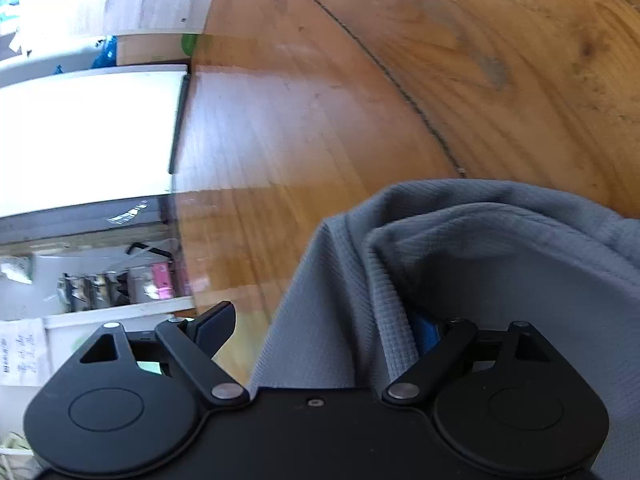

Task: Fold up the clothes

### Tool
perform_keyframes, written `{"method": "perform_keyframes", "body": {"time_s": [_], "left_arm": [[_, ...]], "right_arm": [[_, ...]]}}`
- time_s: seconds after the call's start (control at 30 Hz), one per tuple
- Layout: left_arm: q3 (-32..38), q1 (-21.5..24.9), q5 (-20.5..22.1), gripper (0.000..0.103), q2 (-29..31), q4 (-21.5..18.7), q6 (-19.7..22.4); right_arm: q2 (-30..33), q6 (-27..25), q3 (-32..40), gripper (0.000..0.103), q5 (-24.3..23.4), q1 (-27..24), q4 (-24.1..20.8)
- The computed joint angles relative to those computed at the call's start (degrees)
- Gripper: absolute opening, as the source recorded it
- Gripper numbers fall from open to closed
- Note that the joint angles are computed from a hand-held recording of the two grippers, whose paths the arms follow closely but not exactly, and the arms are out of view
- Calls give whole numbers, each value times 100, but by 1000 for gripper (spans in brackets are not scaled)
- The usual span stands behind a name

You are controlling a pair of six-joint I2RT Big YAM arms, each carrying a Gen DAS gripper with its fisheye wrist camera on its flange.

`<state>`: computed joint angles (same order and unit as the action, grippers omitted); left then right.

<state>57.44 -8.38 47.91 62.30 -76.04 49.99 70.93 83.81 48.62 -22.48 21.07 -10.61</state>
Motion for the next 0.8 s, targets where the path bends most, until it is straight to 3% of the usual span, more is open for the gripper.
{"method": "perform_keyframes", "body": {"time_s": [0.07, 0.13, 0.23, 0.3, 0.33, 0.4, 0.5, 0.53, 0.57, 0.6, 0.67, 0.8], "left_arm": [[-1, 208, 50, 44, -123, 364, -194], [58, 560, 440, 53, -116, 879, -774], [30, 1011, 842, 68, -93, 2087, -2187], [-48, 1145, 762, 84, -31, 3008, -3205], [-2, 1115, 631, 84, 113, 3104, -3377], [225, 1007, 366, 84, 497, 2833, -3346], [614, 891, 207, 84, 1016, 1753, -2657], [594, 894, 273, 84, 1041, 1610, -2460], [482, 894, 410, 75, 972, 1687, -2300], [406, 864, 528, 40, 897, 1764, -2172], [309, 787, 718, 7, 751, 1852, -1993], [281, 444, 1155, 6, 742, 1546, -2159]], "right_arm": [[-8, -70, 12, 91, 2, 7, -159], [-24, -86, -21, 91, 10, 18, -146], [-16, -161, -10, 91, 5, -9, -202], [31, -219, 42, 91, -18, -47, -260], [55, -248, 68, 91, -28, -66, -289], [109, -267, 108, 91, -61, -92, -241], [196, -358, 172, 91, -321, -164, -154], [237, -395, 217, 91, -436, -177, -146], [279, -431, 262, 91, -552, -190, -139], [319, -433, 300, 91, -663, -207, -140], [342, -483, 348, 91, -665, -236, -229], [409, -676, 480, 91, -571, -315, -447]]}}
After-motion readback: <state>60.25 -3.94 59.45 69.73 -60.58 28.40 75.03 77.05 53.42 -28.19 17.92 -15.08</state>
